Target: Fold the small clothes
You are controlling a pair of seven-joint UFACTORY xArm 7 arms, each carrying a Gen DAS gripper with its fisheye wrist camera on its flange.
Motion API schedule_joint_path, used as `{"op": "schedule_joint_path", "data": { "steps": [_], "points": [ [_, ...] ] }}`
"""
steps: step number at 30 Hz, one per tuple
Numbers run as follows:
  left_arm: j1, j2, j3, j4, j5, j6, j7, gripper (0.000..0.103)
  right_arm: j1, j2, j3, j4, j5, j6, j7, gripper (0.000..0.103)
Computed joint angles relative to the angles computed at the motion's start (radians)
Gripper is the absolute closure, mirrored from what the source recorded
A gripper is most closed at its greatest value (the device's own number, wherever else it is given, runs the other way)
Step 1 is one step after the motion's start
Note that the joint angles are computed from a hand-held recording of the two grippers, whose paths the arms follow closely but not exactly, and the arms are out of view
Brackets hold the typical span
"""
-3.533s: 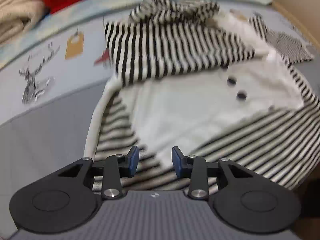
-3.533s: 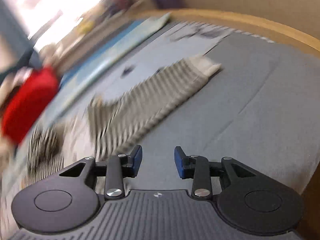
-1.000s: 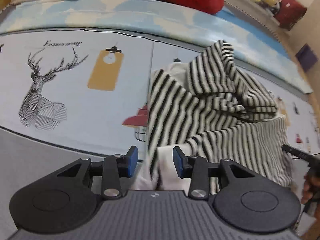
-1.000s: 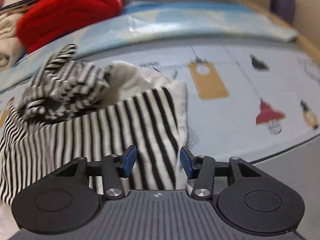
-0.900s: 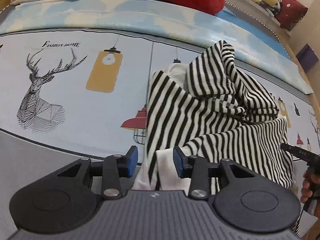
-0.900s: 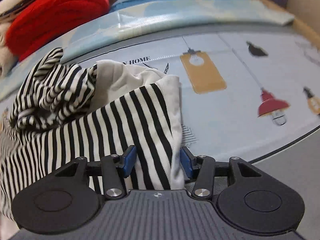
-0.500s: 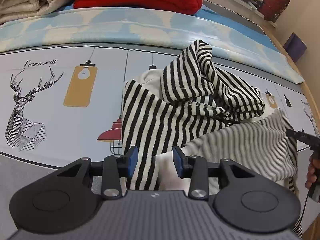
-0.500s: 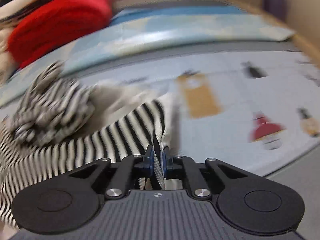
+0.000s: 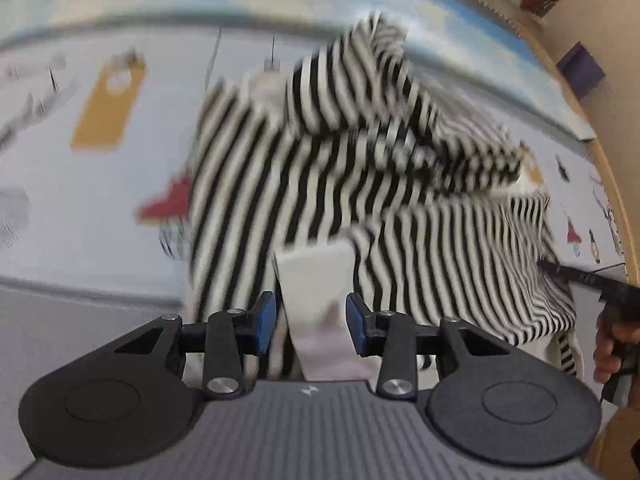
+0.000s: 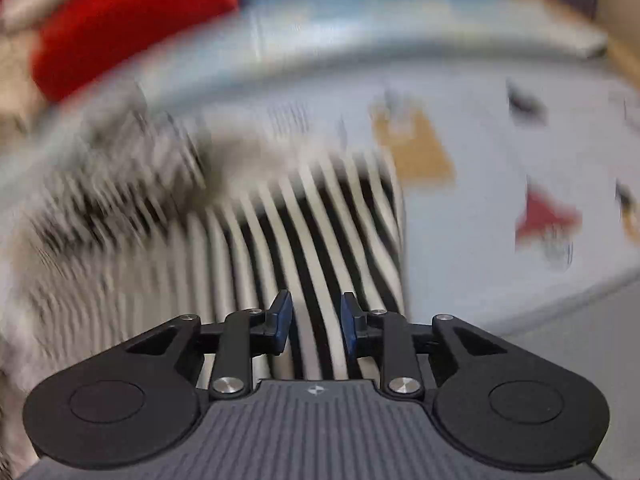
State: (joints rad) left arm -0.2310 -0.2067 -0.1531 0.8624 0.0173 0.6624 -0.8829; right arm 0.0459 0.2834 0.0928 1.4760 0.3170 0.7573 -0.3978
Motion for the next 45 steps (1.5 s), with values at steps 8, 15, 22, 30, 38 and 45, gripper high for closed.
{"op": "schedule_joint_path", "data": {
  "steps": [8,15,22,30,38,45],
  "points": [
    [-0.006,0.057,-0.018,0.097,0.153,0.092,-0.007,0.06,0.005,-0.036,0.048,0.016,0.21,-0.158,0.078,0.074],
    [0.055,0.005,-0.051,0.084,0.431,-0.029,-0.228,0.095,0.028,-0.09,0.088,-0.005,0.443,-0.2,0.119,0.074],
    [0.095,0.096,-0.055,0.137,0.64,-0.156,-0.424,0.096,0.06,0.023,0.093,0.091,0.426,-0.161,0.109,0.074],
    [0.059,0.384,0.059,0.425,0.513,-0.153,-0.327,0.066,0.055,0.046,0.114,0.123,0.435,-0.126,0.244,0.071],
    [-0.034,0.469,0.143,0.541,0.456,-0.067,-0.213,0.102,0.028,0.065,0.113,0.139,0.484,-0.053,0.285,0.071],
    [-0.097,-0.028,0.043,0.117,0.458,-0.037,-0.194,0.102,0.008,0.041,0.107,0.126,0.529,-0.017,0.267,0.071]
  ]
}}
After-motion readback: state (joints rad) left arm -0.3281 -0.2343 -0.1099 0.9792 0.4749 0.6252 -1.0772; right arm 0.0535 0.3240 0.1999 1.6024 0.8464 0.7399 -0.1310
